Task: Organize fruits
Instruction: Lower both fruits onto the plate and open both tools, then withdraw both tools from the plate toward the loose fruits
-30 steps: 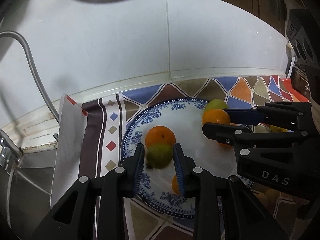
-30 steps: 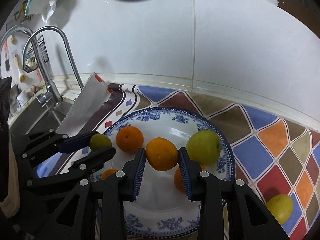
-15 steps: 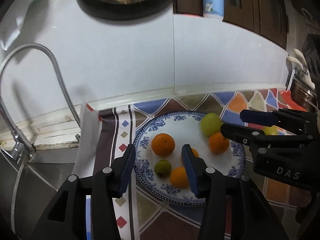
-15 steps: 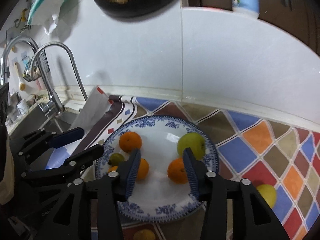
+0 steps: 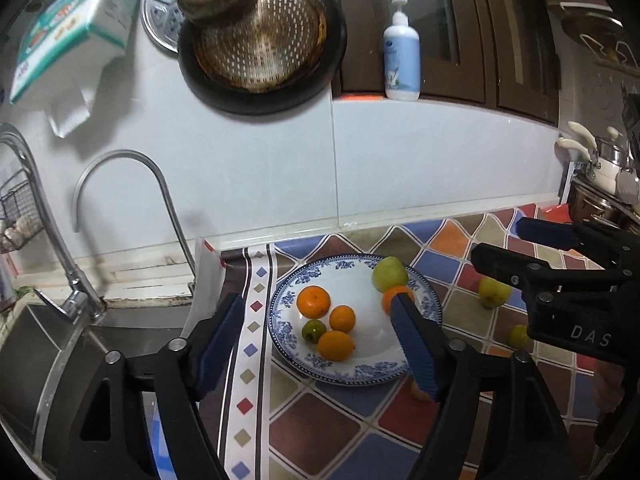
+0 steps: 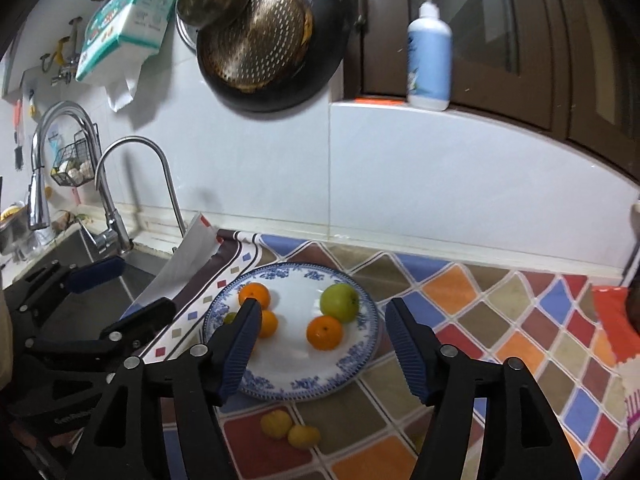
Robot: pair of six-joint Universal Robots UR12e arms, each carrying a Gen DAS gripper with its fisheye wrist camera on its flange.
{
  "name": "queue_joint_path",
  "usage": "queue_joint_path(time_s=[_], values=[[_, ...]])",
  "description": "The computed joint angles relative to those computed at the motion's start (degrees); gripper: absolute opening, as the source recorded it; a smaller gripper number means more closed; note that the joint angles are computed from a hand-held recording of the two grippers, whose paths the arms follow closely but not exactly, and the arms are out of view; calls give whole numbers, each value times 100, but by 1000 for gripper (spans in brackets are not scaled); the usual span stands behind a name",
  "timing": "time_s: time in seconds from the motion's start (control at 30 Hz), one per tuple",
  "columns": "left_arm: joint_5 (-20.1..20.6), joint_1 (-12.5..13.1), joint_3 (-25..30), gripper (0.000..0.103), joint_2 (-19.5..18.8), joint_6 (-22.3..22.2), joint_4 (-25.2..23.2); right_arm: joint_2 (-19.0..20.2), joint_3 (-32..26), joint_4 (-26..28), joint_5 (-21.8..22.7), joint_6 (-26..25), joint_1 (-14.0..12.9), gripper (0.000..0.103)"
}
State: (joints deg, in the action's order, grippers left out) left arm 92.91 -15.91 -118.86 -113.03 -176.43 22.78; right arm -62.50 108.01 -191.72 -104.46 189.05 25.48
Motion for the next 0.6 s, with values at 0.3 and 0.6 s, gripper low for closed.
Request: queue_joint_path(time_s=[0.3,0.6], values=[[415,-274,-299,85,161,161,456,-345,501,-288,-285,164,47,74],[961,-537,-486,89,175,-31,686,-560,873,-374,-659,161,122,75]])
